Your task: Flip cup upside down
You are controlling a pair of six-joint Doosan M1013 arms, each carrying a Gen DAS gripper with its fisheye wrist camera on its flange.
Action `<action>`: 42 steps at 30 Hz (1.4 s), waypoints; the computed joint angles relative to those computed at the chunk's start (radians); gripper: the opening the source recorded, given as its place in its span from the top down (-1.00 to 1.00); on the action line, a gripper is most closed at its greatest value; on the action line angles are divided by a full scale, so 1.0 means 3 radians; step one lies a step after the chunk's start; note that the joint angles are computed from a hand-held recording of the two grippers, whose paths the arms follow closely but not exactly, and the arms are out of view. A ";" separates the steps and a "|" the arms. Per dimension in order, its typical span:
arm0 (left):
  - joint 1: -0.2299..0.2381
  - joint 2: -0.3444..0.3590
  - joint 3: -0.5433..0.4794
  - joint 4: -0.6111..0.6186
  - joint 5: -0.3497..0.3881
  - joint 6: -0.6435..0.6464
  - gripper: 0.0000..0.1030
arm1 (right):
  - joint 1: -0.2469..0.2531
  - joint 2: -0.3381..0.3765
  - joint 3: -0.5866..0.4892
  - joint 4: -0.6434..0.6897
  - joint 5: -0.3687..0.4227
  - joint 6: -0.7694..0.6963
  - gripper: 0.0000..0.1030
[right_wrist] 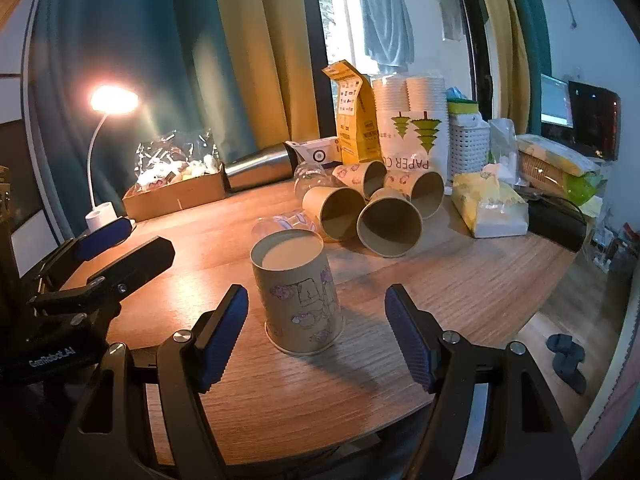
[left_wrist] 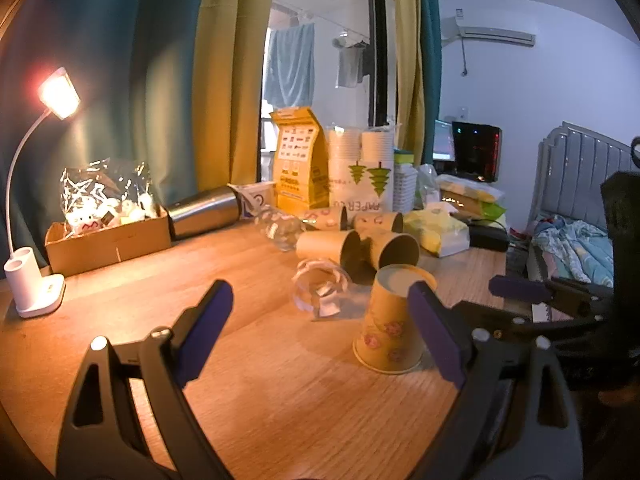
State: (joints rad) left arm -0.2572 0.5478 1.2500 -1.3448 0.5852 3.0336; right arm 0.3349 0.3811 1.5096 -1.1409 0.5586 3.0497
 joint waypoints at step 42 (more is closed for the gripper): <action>-0.0005 -0.0019 0.0017 0.0029 0.0007 -0.0010 -0.76 | -0.0009 0.0006 0.0007 0.0055 -0.0015 -0.0005 -0.44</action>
